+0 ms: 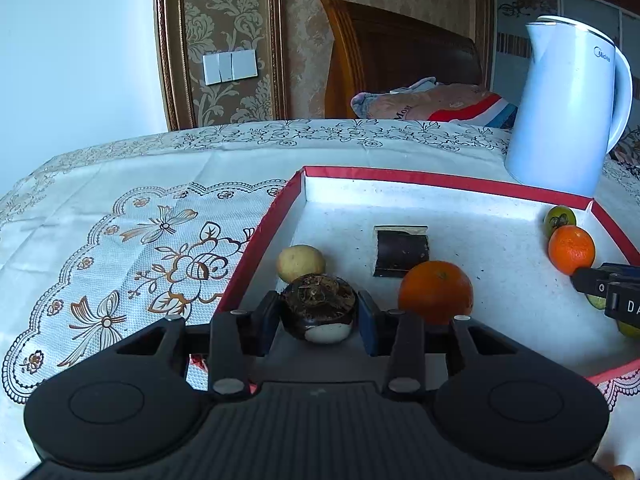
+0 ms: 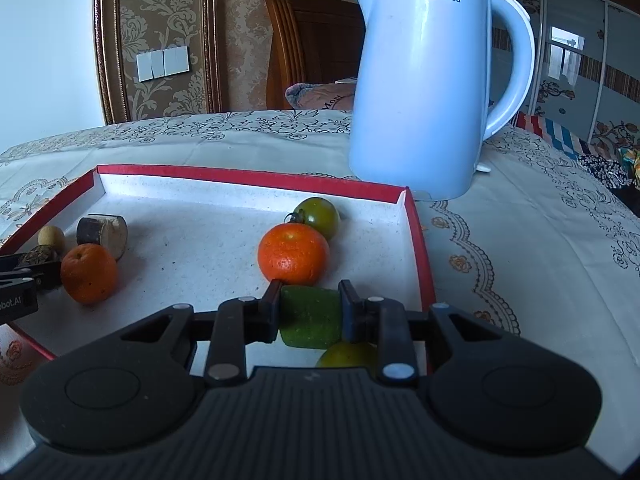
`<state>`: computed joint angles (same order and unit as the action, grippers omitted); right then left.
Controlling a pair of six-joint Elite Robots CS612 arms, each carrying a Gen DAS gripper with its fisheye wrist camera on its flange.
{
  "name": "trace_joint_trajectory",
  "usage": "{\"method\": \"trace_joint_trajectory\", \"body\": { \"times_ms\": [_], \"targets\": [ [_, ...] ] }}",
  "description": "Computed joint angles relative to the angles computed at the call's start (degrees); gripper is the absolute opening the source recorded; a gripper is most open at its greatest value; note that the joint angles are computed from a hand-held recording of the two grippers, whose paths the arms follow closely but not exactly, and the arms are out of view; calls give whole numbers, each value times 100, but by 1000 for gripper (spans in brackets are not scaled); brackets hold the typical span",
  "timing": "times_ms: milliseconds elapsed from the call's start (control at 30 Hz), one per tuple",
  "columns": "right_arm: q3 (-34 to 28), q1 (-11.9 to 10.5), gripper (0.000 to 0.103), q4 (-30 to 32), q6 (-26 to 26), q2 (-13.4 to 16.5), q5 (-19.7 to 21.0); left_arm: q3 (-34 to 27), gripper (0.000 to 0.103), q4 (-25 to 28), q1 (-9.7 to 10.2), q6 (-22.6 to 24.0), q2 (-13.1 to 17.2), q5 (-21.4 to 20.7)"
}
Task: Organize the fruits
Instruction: 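Carry the root over the tray rim with the left tool while the right tool carries the cucumber chunk in, then open the left tool releasing the root while the right tool releases the cucumber chunk in the tray, then withdraw both tools from the tray toward the produce left on the table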
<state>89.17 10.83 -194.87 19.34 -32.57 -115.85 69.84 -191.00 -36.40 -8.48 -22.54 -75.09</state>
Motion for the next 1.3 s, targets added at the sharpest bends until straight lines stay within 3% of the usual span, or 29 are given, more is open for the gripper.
{"method": "trace_joint_trajectory", "body": {
  "times_ms": [533, 633, 667, 733, 833, 933, 1067, 1300],
  "targets": [
    [-69, -25, 30, 107, 205, 31, -105, -179, 40, -5, -34, 95, 107, 182],
    [-53, -25, 41, 118, 317, 24, -156, -183, 42, -15, -16, 51, 106, 102],
    [-44, -28, 43, 103, 313, 19, -137, -182, 47, -23, -8, 70, 106, 45],
    [-38, -23, 66, -7, 201, 32, -88, -175, 57, -40, -1, 171, 106, -71],
    [-89, 41, 85, -47, -35, 75, -237, -165, 61, -60, 8, 177, 104, -145],
    [-97, 63, 98, -88, -65, 90, -345, -159, 64, -66, 21, 188, 104, -228],
    [-82, 53, 103, -146, -159, 97, -238, -160, 72, -54, 36, 246, 106, -361],
    [-50, 61, 103, -212, -219, 91, -229, -111, 74, -86, 40, 292, 86, -396]
  ]
}}
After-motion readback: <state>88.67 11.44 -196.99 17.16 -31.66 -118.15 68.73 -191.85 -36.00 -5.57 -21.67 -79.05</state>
